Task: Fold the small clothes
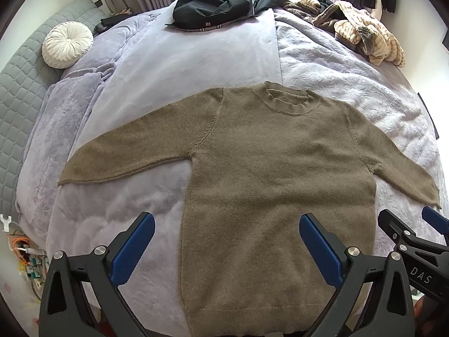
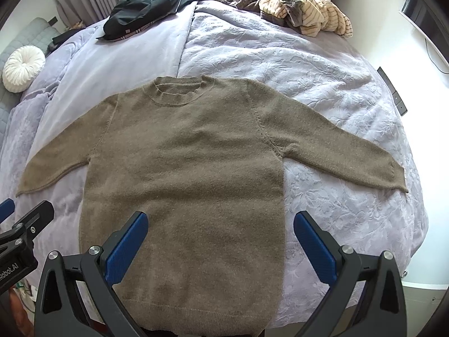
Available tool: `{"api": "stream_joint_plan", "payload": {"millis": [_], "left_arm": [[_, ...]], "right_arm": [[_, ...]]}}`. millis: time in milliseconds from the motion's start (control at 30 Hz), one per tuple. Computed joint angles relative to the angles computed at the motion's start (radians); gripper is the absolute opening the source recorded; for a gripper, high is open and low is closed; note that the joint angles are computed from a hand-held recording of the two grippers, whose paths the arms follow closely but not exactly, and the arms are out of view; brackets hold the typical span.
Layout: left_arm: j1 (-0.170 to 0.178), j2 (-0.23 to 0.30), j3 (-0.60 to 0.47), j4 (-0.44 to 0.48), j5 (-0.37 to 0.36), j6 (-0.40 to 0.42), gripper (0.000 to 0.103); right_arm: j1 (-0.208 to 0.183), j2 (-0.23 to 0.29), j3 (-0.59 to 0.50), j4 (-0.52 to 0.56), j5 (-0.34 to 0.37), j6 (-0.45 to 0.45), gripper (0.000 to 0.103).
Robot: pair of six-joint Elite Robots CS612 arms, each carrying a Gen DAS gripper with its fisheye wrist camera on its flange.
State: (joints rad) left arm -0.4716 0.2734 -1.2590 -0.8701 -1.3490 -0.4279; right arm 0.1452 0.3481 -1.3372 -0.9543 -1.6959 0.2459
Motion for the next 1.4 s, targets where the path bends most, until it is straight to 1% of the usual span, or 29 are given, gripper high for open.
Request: {"api": "stream_joint_plan", "payload": {"millis": [267,900,1400], "left_arm": [[0.001,0.004,-0.012,0.006,-0.003,-0.004,0.103],[0.001,-0.002,0.001,0.008,-0.008,-0.005,0.103],[0.016,-0.002,0.015,0.003,-0.051,-0.024,0.103]], "right_arm": [[0.004,0.001,-0.005,-0.004,-0.012,-0.014,0.103],[0.003,-0.003,0.003,-0.005,-0.014,-0.020,0.103],[0.004,-0.007,0.022,-0.005,-0.015,-0.021,0.103]]}}
